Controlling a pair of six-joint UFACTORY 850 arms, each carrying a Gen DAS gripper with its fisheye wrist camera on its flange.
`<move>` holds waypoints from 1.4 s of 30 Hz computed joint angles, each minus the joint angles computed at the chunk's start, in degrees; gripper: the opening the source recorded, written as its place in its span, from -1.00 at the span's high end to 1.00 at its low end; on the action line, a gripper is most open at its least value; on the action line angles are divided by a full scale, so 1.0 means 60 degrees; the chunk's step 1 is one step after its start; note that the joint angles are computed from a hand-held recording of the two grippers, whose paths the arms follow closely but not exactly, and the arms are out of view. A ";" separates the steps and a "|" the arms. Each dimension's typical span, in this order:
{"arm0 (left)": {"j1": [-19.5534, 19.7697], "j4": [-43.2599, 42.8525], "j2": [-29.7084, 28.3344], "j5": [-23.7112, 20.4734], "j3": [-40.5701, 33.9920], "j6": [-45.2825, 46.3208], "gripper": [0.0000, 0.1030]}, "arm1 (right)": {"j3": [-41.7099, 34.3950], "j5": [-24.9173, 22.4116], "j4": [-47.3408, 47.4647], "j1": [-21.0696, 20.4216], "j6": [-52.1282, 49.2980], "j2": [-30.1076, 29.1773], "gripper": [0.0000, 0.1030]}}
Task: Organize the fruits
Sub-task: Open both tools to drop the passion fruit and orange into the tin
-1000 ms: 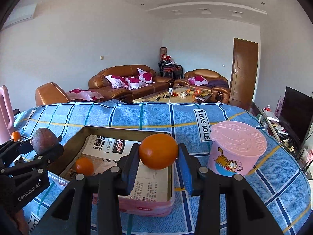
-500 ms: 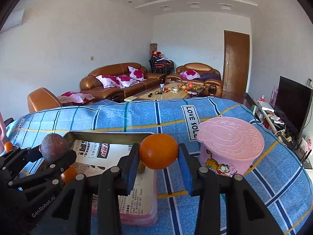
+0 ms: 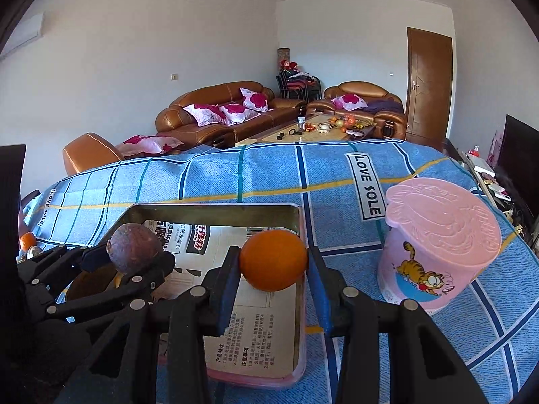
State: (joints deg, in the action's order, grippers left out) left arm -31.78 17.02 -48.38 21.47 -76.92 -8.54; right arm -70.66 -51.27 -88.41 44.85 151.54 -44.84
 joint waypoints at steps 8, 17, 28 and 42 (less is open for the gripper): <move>-0.0024 -0.0090 -0.0006 0.0003 -0.0006 0.0048 -0.03 | 0.0129 0.0127 -0.0218 -0.0022 0.0297 0.0072 0.17; 0.0128 0.0029 0.0124 0.0348 0.0224 -0.0242 -0.07 | 0.0691 0.0319 -0.1778 -0.0005 0.1987 0.0326 0.16; 0.0010 -0.1583 0.0739 0.2607 0.1480 0.1690 -1.00 | 0.0918 -0.1308 -0.1347 0.0345 0.2762 0.0409 -0.46; 0.0177 -0.2773 0.0928 0.3583 0.1983 0.2604 -1.00 | 0.0704 -0.3409 -0.0888 0.0837 0.2383 0.0069 -0.70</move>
State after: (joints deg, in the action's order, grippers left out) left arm -30.72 0.38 -42.81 42.97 -65.03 7.08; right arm -66.44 -71.73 -93.73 49.87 165.84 -44.42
